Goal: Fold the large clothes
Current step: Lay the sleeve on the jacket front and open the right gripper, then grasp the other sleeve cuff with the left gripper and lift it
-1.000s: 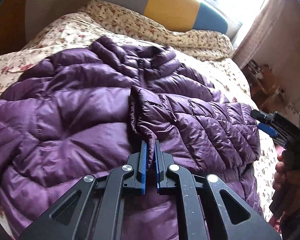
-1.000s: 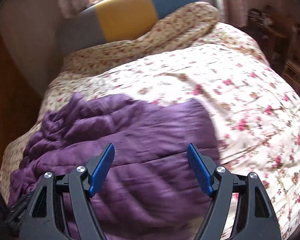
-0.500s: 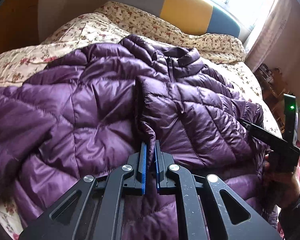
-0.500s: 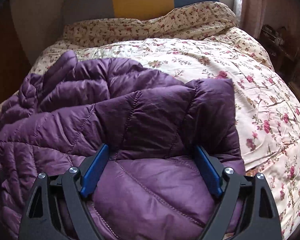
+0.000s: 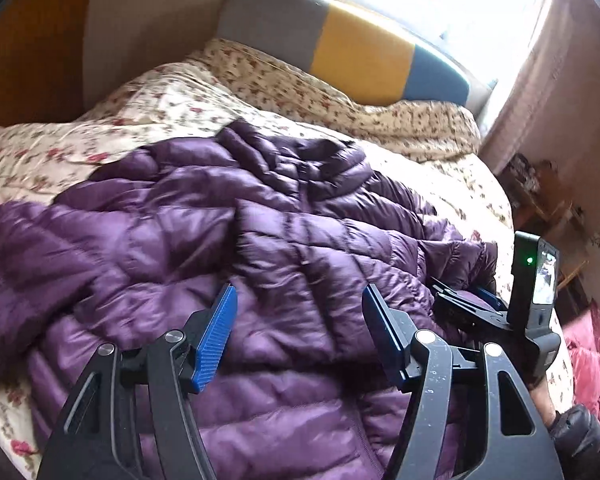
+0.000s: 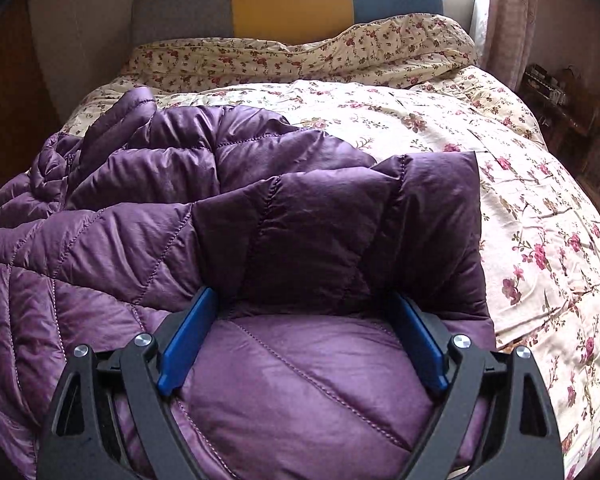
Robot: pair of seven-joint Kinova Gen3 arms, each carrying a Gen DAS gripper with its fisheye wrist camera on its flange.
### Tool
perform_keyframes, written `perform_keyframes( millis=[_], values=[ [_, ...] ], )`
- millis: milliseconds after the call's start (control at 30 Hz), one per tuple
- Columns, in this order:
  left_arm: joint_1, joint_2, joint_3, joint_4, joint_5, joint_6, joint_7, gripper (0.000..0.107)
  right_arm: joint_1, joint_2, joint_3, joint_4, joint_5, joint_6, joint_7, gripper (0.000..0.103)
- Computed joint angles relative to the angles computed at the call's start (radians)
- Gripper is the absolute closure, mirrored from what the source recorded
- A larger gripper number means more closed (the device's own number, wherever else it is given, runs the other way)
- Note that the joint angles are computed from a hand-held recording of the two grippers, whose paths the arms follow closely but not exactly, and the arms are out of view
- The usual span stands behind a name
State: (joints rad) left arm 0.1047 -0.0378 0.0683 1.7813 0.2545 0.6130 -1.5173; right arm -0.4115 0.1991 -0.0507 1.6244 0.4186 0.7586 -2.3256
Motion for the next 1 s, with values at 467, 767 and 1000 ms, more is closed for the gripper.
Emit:
perform_keyframes(
  millis=[467,767,1000],
  values=[
    [-0.008,0.141,0.015,-0.021,-0.044,-0.027,0.014,0.045,-0.013,0.001,0.002,0.016,0.036,-0.017,-0.028,0.014],
    [-0.112,-0.085,-0.099,0.127,0.218,0.097,-0.138,0.037,-0.012,0.000,0.002,0.017,0.037,-0.018,-0.028,0.014],
    [-0.252,-0.351,-0.349,0.274,0.212,0.295,-0.129,0.037,-0.010,-0.005,0.002,0.025,0.039,-0.024,-0.032,0.013]
  ],
)
